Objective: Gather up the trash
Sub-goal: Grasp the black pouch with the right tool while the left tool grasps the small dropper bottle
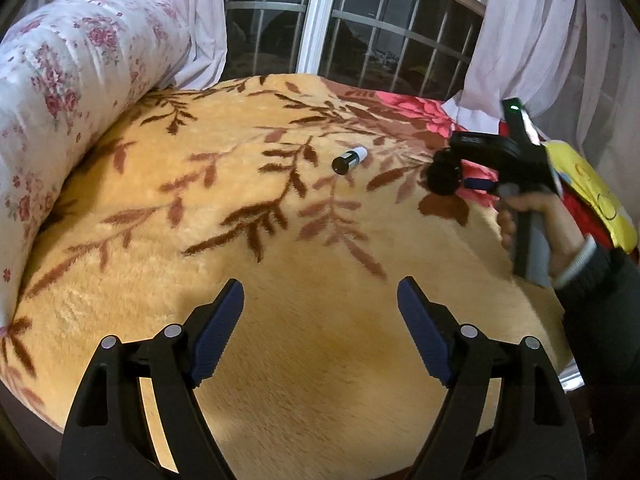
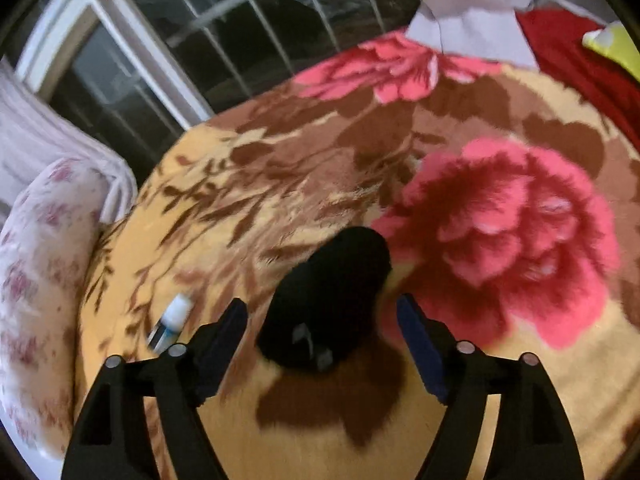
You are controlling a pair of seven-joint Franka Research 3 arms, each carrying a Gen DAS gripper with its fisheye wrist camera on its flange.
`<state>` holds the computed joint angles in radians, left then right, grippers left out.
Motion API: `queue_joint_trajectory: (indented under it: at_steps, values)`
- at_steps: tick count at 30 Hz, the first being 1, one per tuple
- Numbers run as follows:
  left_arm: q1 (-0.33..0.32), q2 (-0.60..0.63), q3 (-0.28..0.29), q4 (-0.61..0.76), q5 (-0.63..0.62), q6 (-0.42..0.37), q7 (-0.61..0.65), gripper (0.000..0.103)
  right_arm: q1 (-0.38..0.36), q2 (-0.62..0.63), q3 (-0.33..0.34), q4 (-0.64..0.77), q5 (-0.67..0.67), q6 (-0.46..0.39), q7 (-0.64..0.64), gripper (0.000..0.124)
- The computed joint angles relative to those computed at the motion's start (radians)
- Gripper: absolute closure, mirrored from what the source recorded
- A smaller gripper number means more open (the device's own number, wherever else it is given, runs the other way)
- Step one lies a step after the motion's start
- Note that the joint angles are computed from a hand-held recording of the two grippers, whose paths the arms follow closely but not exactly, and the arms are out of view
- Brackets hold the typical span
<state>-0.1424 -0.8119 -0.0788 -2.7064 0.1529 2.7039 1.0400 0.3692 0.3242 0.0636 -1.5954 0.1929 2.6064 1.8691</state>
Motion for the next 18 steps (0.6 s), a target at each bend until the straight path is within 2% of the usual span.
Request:
queue_joint_trajectory:
  at_steps: [2,3,5,6,7,9,11,13,15,16,18]
  values:
    - [-0.009,0.024,0.014,0.015,-0.009,-0.001,0.009,0.026,0.011,0.062,-0.005,0.072,-0.016,-0.057,0.026,0.067]
    - [-0.019,0.040,0.028,0.026,-0.017,-0.001,0.023,0.026,0.028,0.069,-0.017,0.072,-0.045,-0.051,0.046,0.070]
    - [-0.022,0.081,0.039,0.053,-0.029,-0.001,0.039,0.026,0.053,0.039,-0.032,0.010,-0.107,0.027,0.045,0.073]
    - [-0.019,0.101,0.040,0.067,-0.030,0.002,0.048,0.026,0.037,0.014,-0.011,-0.033,-0.078,0.066,0.011,0.073]
    - [-0.015,0.137,0.041,0.093,-0.028,0.004,0.063,0.026,0.015,-0.006,0.014,-0.062,-0.028,0.090,-0.026,0.073]
    - [-0.003,0.216,0.039,0.154,-0.020,0.008,0.093,0.026,-0.058,-0.082,0.099,-0.169,0.179,0.159,-0.174,0.073]
    - [0.004,0.317,0.042,0.232,-0.020,0.026,0.128,0.026,-0.086,-0.153,0.139,-0.259,0.344,0.205,-0.318,0.073]
    - [0.019,0.398,0.032,0.299,-0.017,0.041,0.149,0.026,-0.084,-0.226,0.154,-0.360,0.484,0.278,-0.445,0.072]
    - [0.007,0.508,0.044,0.388,-0.035,0.068,0.226,0.026,-0.064,-0.267,0.148,-0.425,0.576,0.338,-0.520,0.071]
    - [0.022,0.547,0.032,0.419,-0.025,0.082,0.235,0.026,-0.052,-0.281,0.143,-0.449,0.623,0.368,-0.555,0.071]
    - [0.031,0.636,0.023,0.496,-0.036,0.079,0.282,0.026,-0.038,-0.289,0.129,-0.456,0.776,0.375,-0.660,0.071]
